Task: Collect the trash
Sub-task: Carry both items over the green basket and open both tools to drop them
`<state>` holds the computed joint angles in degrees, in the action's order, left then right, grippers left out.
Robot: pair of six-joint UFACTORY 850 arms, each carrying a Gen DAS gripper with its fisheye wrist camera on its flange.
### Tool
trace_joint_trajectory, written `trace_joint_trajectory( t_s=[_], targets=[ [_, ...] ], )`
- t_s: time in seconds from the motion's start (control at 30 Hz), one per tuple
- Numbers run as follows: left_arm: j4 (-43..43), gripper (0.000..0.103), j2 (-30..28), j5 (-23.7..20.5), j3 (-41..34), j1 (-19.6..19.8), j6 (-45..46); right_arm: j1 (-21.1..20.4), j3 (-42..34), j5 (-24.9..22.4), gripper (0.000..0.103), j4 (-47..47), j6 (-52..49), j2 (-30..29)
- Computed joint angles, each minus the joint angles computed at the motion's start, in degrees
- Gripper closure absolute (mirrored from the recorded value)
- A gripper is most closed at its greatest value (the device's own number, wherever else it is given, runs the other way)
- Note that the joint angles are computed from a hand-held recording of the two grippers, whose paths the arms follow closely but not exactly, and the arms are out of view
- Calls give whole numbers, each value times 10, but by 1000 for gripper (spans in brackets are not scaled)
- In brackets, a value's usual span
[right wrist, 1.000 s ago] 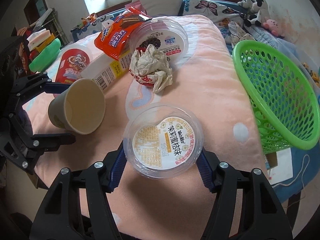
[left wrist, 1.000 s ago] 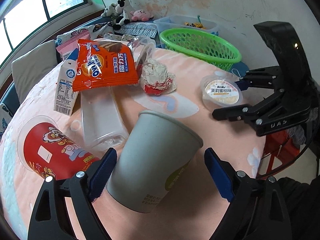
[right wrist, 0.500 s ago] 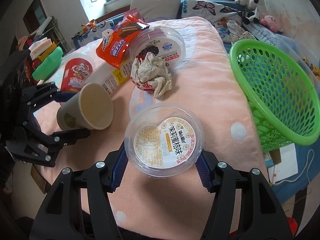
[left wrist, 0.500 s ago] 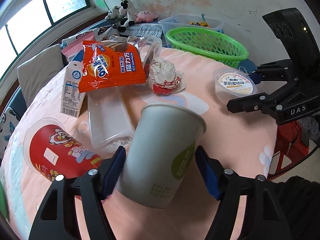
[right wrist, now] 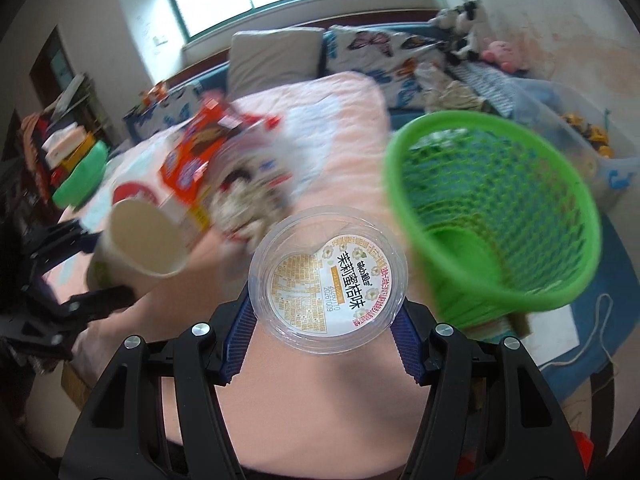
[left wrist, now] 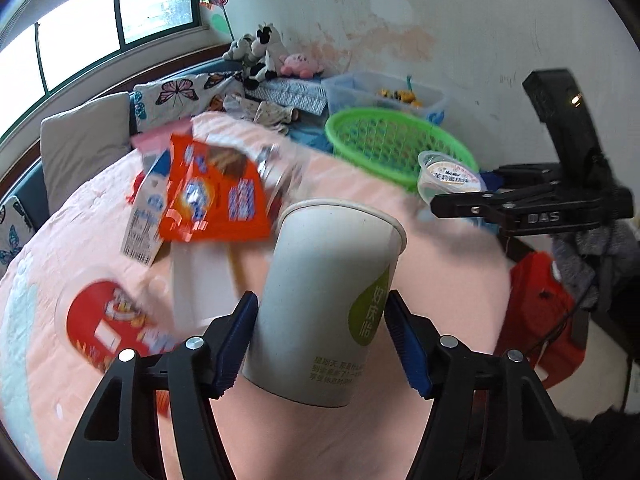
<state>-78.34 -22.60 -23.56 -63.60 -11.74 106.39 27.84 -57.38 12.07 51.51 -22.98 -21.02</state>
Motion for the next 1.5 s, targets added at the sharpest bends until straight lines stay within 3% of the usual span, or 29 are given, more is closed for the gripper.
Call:
trace_joint_trajectory(
  t_s=[0.1,0.23,0.6,0.67,0.77,1.03,1.13,1.5],
  targets=[
    [-5,40,-7,-1,-18,-15,-20,-16,4,23,41,71,-69,5],
    [17,40,-30,-3,-57,-34,-78,-52,5,30,41,89,-77,2],
    [115,40,-112,6,-191,-86,-241,-117,-17,-3,40,97,-70,-45],
    [136,40,-127,5,-214,-92,-268,-124,-24,-13,34,88,-62,-53],
    [175,40,-149,1,-250,-99,-320,-124,-20,-5,28,97,-74,-52],
    [258,40,-203,-18,-329,-119,-425,-114,18,32,28,105,-71,-16],
    [293,40,-223,-23,-357,-130,-468,-110,44,49,27,76,-26,6],
    [382,39,-271,-45,-416,-155,-577,-98,99,78,27,64,20,49]
  ],
)
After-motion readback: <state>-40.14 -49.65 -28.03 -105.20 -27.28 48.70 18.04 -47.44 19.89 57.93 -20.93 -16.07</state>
